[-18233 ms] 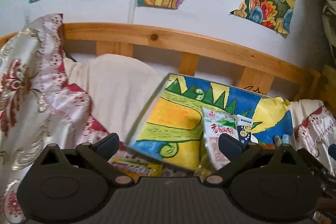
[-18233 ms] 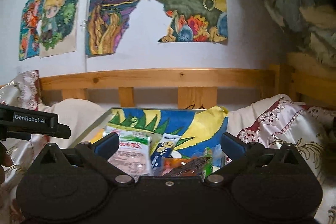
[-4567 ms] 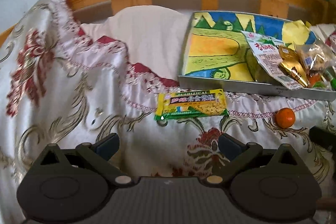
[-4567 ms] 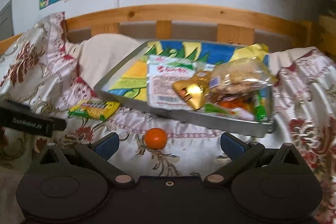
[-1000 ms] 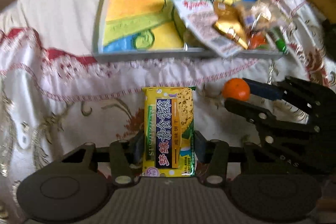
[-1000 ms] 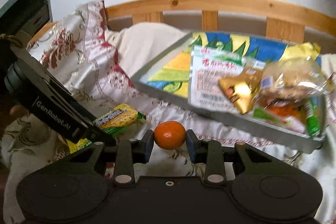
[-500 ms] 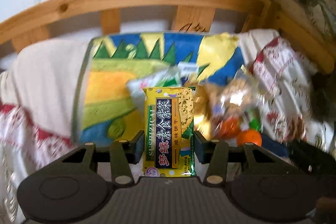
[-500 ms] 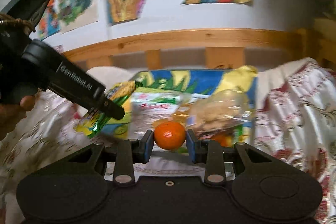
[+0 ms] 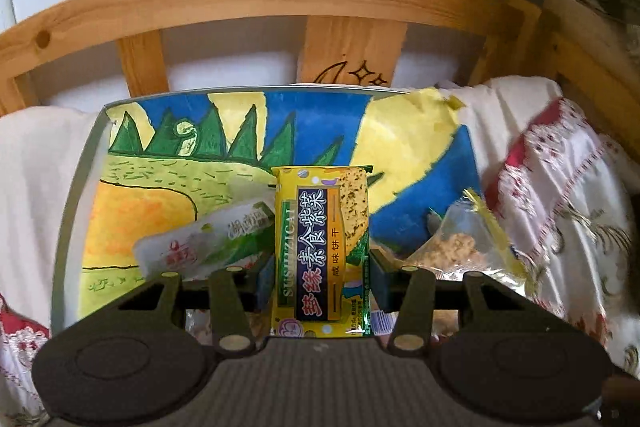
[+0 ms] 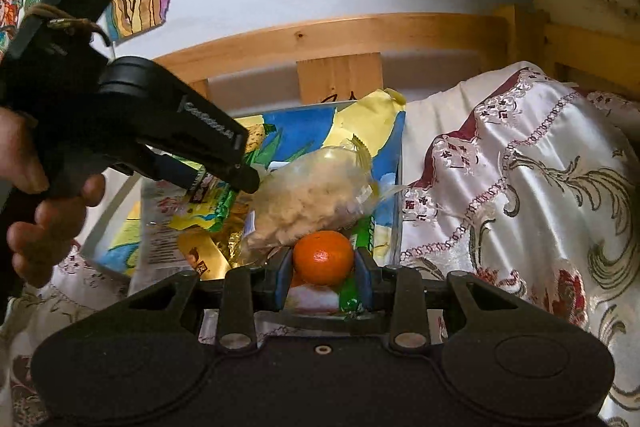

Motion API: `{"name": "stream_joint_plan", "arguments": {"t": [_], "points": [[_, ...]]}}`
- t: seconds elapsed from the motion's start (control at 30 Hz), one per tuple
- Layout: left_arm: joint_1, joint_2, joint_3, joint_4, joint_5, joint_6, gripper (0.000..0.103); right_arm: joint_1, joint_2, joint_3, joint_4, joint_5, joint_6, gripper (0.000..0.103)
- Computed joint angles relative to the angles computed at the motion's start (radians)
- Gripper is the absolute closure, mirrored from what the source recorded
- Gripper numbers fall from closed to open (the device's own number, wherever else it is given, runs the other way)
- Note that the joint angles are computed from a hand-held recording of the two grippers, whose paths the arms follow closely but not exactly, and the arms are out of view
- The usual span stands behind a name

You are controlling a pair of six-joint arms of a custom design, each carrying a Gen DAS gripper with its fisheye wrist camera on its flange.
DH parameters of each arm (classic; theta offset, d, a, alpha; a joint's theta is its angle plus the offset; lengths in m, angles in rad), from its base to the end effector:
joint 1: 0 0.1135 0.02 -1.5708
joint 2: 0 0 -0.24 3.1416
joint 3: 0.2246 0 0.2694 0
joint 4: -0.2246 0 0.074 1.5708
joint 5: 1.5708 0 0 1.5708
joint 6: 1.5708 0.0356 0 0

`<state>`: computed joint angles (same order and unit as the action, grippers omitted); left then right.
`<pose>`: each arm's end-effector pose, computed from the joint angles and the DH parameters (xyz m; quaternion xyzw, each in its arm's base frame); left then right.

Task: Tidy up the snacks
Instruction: 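Carry the biscuit pack with the left tool while the right tool carries the orange ball over the tray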

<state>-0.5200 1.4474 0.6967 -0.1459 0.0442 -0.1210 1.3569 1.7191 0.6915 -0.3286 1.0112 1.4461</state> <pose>0.2525 -0.1464 0.1308 0.1942 0.9233 -0.1240 0.3073 0.0852 0.2500 0.0663 0.0906 0.8667 0.0112 0.4905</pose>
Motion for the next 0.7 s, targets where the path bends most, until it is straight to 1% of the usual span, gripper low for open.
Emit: {"name": "stream_joint_plan", "arguments": {"t": [0.07, 0.13, 0.3, 0.47, 0.57, 0.6, 0.63, 0.7], "points": [[0.001, 0.032, 0.008, 0.022, -0.014, -0.008, 0.051, -0.019, 0.012, -0.008, 0.053, 0.002, -0.046, 0.067], [0.003, 0.057, 0.01, 0.049, -0.024, -0.014, 0.051, -0.032, 0.029, -0.004, 0.076, 0.004, -0.073, 0.067], [-0.022, 0.081, 0.0, 0.107, -0.065, -0.001, 0.05, -0.037, 0.061, 0.012, 0.075, 0.022, -0.094, 0.067], [-0.04, 0.092, 0.003, 0.119, -0.088, -0.006, 0.05, -0.039, 0.067, 0.016, 0.072, 0.026, -0.098, 0.066], [-0.038, 0.091, -0.001, 0.124, -0.089, -0.005, 0.045, -0.038, 0.068, 0.017, 0.073, 0.03, -0.095, 0.066], [-0.037, 0.088, -0.004, 0.128, -0.089, -0.007, 0.045, -0.038, 0.068, 0.017, 0.072, 0.03, -0.094, 0.064], [-0.034, 0.085, -0.008, 0.13, -0.086, -0.008, 0.041, -0.039, 0.066, 0.014, 0.079, 0.027, -0.098, 0.061], [-0.031, 0.078, -0.014, 0.136, -0.088, -0.016, 0.037, -0.037, 0.07, 0.022, 0.061, 0.028, -0.08, 0.06]]}}
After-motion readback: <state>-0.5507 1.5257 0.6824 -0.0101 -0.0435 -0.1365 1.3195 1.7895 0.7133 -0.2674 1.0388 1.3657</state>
